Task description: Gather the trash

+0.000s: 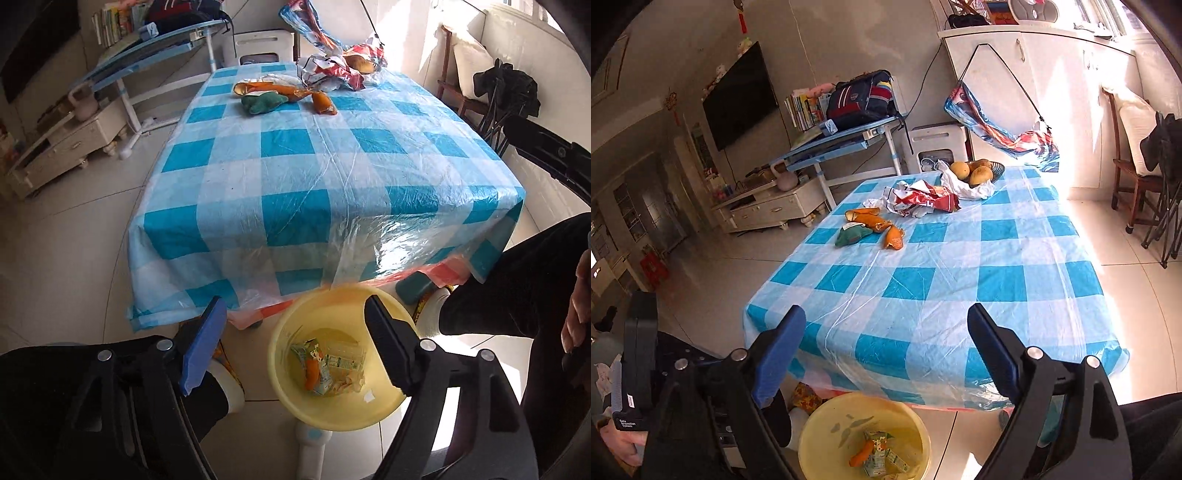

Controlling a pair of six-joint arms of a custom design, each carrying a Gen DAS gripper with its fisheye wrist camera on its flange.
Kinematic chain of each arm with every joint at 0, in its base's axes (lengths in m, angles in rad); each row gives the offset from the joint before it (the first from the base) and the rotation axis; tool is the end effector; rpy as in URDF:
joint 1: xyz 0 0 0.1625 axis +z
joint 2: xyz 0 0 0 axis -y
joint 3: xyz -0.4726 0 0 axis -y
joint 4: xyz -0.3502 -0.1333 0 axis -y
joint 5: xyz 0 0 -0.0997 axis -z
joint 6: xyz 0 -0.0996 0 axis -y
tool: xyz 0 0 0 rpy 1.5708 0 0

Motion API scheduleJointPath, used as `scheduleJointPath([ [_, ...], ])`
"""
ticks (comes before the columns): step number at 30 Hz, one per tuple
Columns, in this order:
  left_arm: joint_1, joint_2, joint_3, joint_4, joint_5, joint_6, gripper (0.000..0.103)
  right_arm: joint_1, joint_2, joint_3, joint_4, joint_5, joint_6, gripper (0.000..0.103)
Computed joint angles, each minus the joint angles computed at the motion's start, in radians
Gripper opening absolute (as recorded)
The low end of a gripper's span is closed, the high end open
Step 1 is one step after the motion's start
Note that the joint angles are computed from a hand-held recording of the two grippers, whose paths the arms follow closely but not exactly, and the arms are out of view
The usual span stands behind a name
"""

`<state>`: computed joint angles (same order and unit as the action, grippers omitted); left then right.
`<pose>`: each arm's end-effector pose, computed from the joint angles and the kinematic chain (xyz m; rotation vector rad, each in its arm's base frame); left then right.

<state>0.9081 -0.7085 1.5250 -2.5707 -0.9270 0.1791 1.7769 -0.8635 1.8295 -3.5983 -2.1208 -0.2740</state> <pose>-0.2854 -0.6795 0.1547 0.9615 2.3375 -0.4273 0.2082 -0.5990 0.2793 0.1737 -2.2834 1.3036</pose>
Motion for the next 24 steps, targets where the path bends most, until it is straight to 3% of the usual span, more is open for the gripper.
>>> scheduleJointPath([
  [3, -0.014, 0.010, 0.010, -0.149, 0.047, 0.037, 0.086, 0.008, 0.008, 0.001, -0.018, -0.031, -0.029, 0.088],
  [10, -0.022, 0.022, 0.015, -0.319, 0.090, 0.063, 0.094, 0.000, 0.012, 0.003, -0.026, -0.064, -0.028, 0.091],
  [24, 0.010, 0.009, -0.012, -0.272, 0.070, -0.077, 0.096, -0.001, 0.009, 0.005, -0.013, -0.079, -0.005, 0.092],
])
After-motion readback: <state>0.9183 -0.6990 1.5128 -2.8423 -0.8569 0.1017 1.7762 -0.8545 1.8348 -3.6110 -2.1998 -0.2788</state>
